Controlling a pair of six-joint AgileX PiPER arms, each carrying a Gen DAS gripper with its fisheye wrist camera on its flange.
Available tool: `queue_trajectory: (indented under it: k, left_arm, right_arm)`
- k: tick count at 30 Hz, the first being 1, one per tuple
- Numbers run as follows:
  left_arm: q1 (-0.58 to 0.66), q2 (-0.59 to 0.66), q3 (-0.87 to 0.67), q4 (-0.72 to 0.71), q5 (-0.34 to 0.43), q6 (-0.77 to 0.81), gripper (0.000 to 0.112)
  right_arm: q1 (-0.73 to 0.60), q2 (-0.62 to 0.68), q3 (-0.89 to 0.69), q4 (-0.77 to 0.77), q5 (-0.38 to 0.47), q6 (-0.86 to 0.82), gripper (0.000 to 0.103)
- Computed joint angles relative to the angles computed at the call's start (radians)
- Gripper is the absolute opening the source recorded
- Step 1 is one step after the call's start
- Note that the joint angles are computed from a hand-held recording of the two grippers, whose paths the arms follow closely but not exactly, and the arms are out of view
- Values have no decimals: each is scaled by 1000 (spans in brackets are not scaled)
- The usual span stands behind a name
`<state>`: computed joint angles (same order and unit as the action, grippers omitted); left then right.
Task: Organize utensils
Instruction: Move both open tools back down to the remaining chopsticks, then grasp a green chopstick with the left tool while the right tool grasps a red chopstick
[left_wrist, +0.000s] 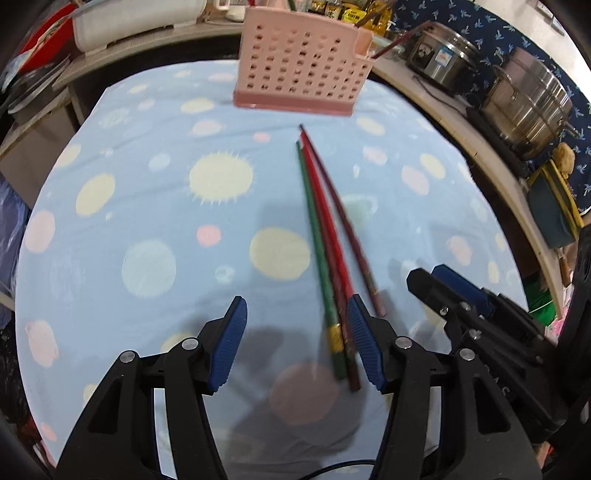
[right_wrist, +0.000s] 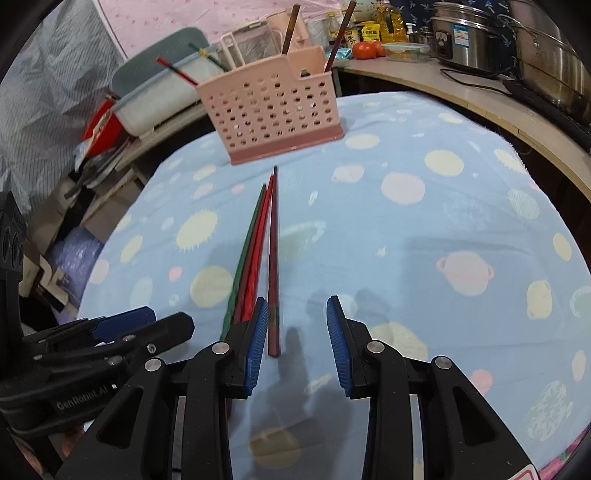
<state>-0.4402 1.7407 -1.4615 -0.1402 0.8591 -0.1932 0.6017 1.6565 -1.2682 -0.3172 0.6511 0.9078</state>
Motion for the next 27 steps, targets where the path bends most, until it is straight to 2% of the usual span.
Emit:
queue_trajectory:
  k: [6, 14, 19, 22, 27]
  left_arm:
    - [-9, -40, 103, 34, -47, -30, 53]
    - [-29, -43, 123, 62, -65, -38, 53]
    - [-27, -47, 131, 62, -74, -42, 54]
    - [-31, -45, 128, 68, -74, -48, 54]
    - [-40, -44, 125, 61, -74, -37, 54]
  right_arm:
    - [26, 33, 3, -6, -7, -2, 33]
    - [20, 74, -16, -7, -6, -17, 31]
    - [37, 93, -33, -67, 12, 2, 28]
    - [50, 101, -37, -106, 26, 17, 23]
    - [44, 89, -21, -100, 22, 9, 8]
